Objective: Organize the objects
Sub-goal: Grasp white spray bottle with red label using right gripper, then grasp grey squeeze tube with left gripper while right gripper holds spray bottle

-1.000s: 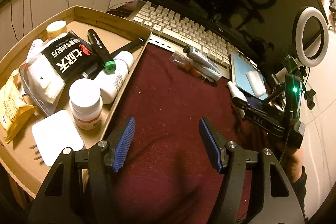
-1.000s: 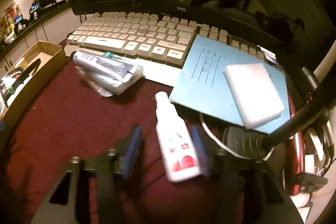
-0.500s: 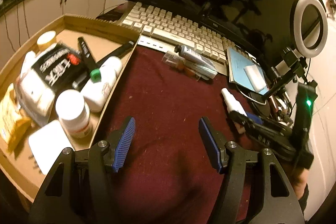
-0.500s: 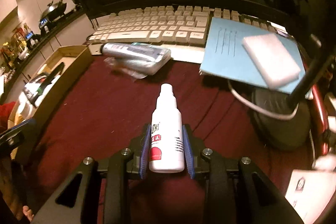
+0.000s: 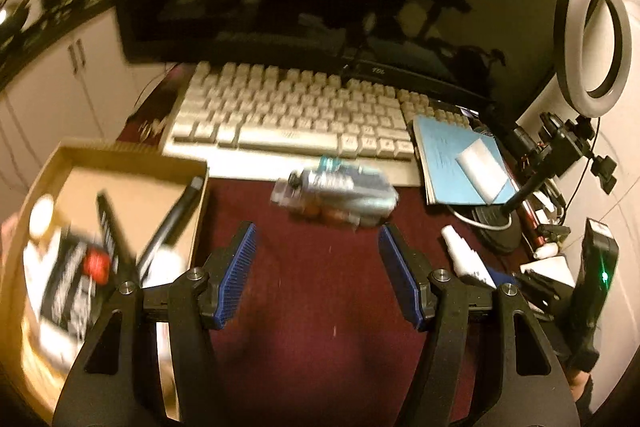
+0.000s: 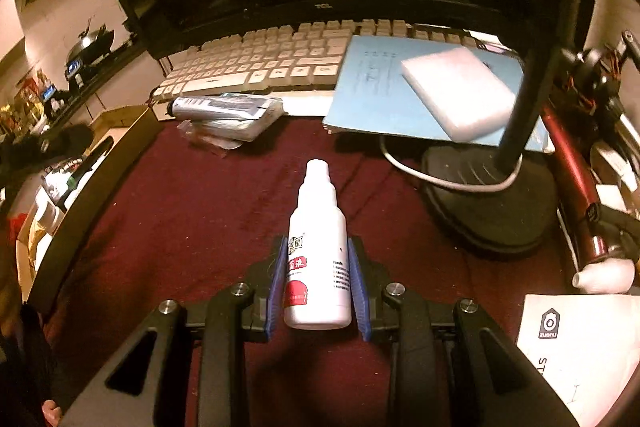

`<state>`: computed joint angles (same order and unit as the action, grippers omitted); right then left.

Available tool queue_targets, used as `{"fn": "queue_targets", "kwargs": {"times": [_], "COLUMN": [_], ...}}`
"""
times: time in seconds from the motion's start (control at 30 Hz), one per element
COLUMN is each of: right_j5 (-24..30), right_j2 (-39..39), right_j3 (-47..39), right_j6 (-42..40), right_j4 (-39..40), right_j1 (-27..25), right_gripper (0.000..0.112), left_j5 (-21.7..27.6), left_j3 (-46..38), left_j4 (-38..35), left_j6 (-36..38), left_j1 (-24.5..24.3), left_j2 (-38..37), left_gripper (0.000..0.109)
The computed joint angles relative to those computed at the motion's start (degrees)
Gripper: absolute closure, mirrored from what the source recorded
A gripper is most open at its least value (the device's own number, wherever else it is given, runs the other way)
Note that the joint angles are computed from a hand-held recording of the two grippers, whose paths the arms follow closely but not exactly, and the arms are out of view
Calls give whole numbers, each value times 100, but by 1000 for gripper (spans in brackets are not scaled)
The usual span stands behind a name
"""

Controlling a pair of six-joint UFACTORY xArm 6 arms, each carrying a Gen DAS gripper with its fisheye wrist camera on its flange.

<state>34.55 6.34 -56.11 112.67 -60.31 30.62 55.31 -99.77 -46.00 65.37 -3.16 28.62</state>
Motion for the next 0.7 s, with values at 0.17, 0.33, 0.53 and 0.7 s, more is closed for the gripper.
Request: {"fn": "queue_targets", "kwargs": {"times": [0.17,0.33,0.53,0.7], "right_j5": [-401,-578,-674,-655], "right_j2": [-79,-117,-148,-143], "right_j3": [205,272,332,323], "right_j6": [493,720,927,917], "right_j4": [-442,-629,-789,-773], "right_j1": [-166,-211,-244,-228], "right_gripper": [83,83,83,83], "left_j5": [256,63,335,-519], "left_j3": [-1119,-1728,-2523,-813], "left_j4": [163,553,1278,1387], "left_j6": [-255,-203,-744,193], "left_j1": [-282,-616,-776,-885], "left_j2": [735,1240,1900,906], "left_gripper": [45,45,45,45]}}
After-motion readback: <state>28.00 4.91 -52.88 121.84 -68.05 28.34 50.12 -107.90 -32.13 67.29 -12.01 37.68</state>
